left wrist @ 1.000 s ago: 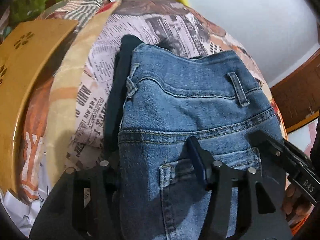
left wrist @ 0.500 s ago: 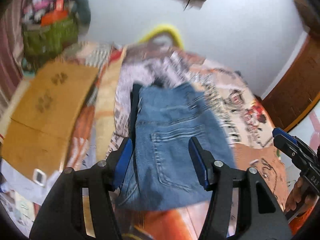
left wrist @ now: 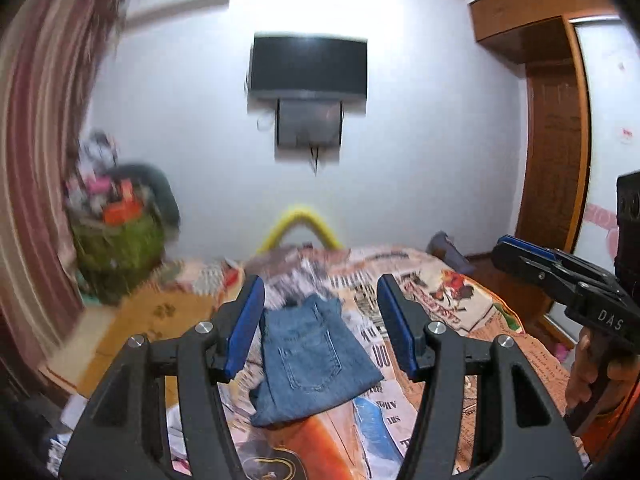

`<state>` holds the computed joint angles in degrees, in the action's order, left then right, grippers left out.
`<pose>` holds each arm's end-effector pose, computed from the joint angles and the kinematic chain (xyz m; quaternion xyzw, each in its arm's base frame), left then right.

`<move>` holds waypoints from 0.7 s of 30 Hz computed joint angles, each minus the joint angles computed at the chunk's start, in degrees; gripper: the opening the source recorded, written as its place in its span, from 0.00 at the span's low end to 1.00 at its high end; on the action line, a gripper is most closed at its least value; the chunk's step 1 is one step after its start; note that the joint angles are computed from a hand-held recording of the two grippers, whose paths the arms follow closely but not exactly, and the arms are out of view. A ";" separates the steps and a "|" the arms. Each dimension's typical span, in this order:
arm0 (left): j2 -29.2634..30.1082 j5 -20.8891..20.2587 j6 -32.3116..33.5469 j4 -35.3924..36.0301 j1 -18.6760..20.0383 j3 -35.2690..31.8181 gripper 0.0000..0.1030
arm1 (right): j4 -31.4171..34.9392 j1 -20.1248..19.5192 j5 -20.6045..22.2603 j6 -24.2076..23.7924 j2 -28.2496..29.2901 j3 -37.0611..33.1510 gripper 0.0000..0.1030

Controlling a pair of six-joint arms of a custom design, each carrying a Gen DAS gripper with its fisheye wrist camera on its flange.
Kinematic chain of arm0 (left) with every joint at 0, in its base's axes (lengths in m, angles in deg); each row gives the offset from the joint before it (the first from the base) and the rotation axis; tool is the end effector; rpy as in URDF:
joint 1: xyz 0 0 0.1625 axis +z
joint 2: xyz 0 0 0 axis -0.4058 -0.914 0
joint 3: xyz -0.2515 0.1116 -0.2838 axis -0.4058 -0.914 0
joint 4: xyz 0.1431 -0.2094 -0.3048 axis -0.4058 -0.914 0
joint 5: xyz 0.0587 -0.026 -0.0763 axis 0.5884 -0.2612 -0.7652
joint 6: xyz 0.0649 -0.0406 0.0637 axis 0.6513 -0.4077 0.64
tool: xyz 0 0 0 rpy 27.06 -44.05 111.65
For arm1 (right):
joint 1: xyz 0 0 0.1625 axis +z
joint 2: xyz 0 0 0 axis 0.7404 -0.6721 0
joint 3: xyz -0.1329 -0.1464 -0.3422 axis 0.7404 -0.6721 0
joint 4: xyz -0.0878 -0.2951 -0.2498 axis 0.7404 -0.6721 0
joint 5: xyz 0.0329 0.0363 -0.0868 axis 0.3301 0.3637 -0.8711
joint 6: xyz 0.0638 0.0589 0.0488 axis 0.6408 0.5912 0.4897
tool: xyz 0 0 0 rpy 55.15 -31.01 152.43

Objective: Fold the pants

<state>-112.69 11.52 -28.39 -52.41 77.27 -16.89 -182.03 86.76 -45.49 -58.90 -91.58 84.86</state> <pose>-0.2655 -0.6306 0.5738 0.4401 0.7747 -0.4386 0.1179 0.5721 -0.4849 0.2207 0.2764 -0.7461 0.5736 0.1948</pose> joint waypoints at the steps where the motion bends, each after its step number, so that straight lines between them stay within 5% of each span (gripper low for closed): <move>1: -1.75 0.21 0.45 -2.09 -0.53 2.78 0.58 | -1.54 0.53 -0.51 -0.93 0.20 0.51 0.29; 4: -7.22 1.84 1.95 -9.27 -2.33 11.49 0.70 | -5.30 2.27 -3.20 -4.38 1.60 0.76 0.37; 7: -10.65 2.88 2.31 -13.55 -3.23 17.05 0.89 | -9.84 3.46 -5.89 -7.52 3.50 -0.17 0.66; 10: -12.56 3.91 1.35 -15.89 -3.54 20.07 1.00 | -12.85 3.98 -8.01 -9.01 4.86 -1.38 0.83; 13: -13.39 4.63 -0.18 -14.96 -3.51 20.73 1.00 | -14.34 4.25 -10.03 -10.10 6.05 -2.83 0.98; 21: -15.36 5.74 -0.85 -15.61 -3.90 23.00 1.00 | -15.12 4.34 -11.49 -10.37 6.03 -2.34 1.00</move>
<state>-128.05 17.26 -29.24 -68.03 73.38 6.11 -197.15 91.10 -56.98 -69.27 -85.55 82.52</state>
